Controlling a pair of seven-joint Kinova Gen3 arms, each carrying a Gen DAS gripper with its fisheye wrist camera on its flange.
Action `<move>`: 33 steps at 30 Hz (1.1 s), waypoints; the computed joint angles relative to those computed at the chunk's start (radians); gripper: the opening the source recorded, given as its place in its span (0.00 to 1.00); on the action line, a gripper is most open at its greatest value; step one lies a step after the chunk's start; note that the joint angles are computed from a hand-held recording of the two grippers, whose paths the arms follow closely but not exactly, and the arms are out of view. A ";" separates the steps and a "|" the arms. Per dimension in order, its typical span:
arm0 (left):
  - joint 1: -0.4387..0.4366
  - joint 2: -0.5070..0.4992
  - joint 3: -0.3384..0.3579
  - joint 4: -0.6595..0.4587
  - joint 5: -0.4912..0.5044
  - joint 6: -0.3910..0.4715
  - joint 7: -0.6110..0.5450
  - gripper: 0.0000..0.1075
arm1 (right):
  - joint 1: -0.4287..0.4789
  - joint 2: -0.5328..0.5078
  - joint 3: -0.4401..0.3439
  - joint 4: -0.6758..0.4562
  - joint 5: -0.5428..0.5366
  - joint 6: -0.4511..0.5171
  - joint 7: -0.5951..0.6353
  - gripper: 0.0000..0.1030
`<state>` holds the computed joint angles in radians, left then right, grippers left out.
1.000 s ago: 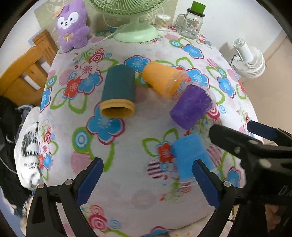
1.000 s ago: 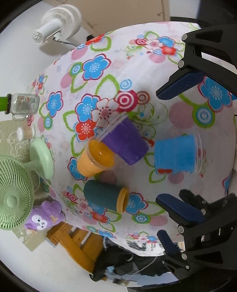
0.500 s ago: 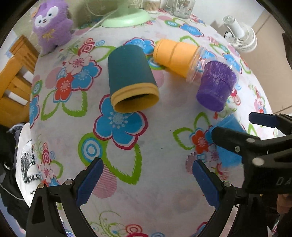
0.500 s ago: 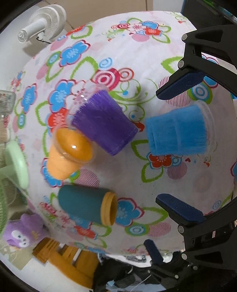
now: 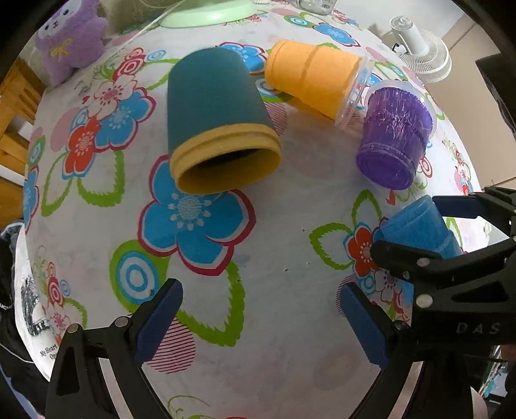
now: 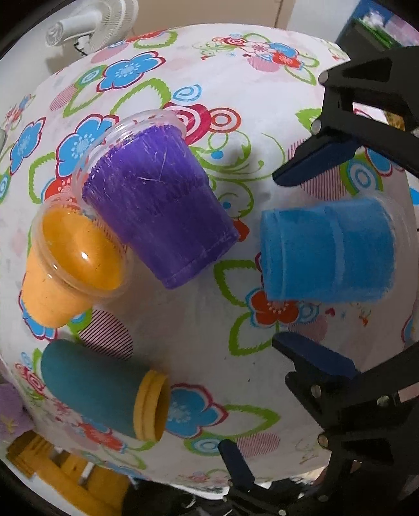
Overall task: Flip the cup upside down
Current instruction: 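Close the right gripper on the blue cup while the left gripper releases it, then turn the blue cup rim down with the right gripper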
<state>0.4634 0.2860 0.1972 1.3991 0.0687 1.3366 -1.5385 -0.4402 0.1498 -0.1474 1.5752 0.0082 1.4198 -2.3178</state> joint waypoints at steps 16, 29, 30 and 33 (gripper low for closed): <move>0.033 -0.020 0.001 0.015 -0.016 -0.018 0.125 0.92 | -0.008 -0.001 -0.002 0.011 -0.012 -0.017 0.018 0.56; 0.084 -0.155 0.028 -0.027 -0.127 0.047 0.295 0.92 | -0.049 -0.201 -0.066 0.030 0.107 -0.089 -0.029 0.56; 0.092 -0.156 0.031 -0.037 -0.146 0.052 0.327 0.92 | -0.043 -0.222 -0.069 0.038 0.110 -0.106 -0.017 0.56; 0.107 -0.158 0.037 -0.047 -0.194 0.059 0.404 0.92 | -0.024 -0.276 -0.079 0.071 0.114 -0.163 0.046 0.56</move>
